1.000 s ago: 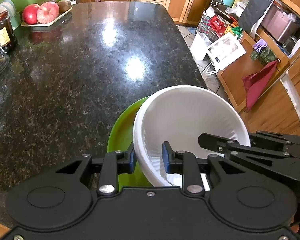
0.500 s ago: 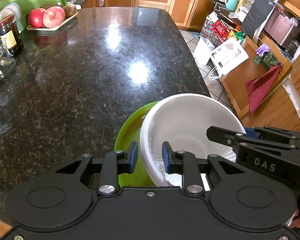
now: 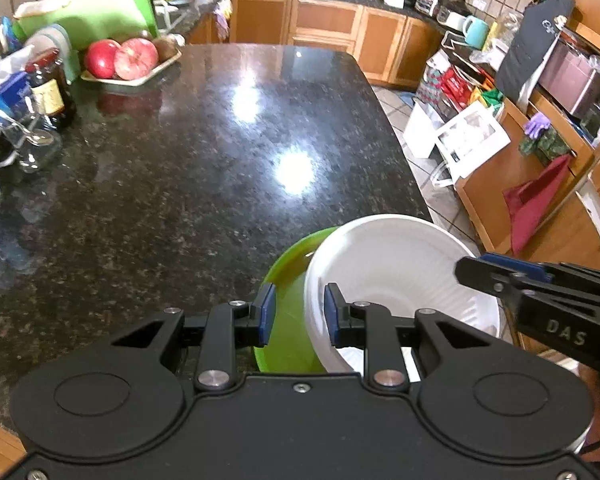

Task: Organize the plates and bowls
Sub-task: 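Lower the white bowls onto the green plate with both tools, then open both tools to release the bowls and pull back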

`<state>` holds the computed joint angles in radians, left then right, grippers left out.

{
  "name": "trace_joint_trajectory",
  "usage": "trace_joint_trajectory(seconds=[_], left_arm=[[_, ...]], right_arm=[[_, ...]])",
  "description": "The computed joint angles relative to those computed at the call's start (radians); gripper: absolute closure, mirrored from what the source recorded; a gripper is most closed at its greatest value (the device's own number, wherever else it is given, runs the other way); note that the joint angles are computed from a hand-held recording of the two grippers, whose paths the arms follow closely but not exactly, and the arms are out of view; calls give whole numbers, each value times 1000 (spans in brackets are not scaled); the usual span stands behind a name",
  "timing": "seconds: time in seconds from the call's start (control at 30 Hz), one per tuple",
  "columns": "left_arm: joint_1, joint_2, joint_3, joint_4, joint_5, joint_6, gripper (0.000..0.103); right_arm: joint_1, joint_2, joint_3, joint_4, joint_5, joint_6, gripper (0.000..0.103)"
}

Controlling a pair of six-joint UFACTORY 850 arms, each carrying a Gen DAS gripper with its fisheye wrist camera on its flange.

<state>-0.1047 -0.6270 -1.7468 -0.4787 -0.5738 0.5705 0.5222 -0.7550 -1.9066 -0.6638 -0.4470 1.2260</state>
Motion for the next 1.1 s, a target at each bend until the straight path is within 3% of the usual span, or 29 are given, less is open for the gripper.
trace_joint_trajectory(seconds=[0.4,0.53,0.7,1.1], left_arm=[[-2,112,173,-88,207,116,69],[15,125,188,-178,184,210,69],[23,164,246,-232,216,286,70],[22,263,406,-281,317,370,70]], right_arm=[[89,77,115,-465,-113,458,72],[115,84,130,-508,-137,530,72],[145,85,139,-514,-179,583,72],[246,61,133,-558,-405,623,72]])
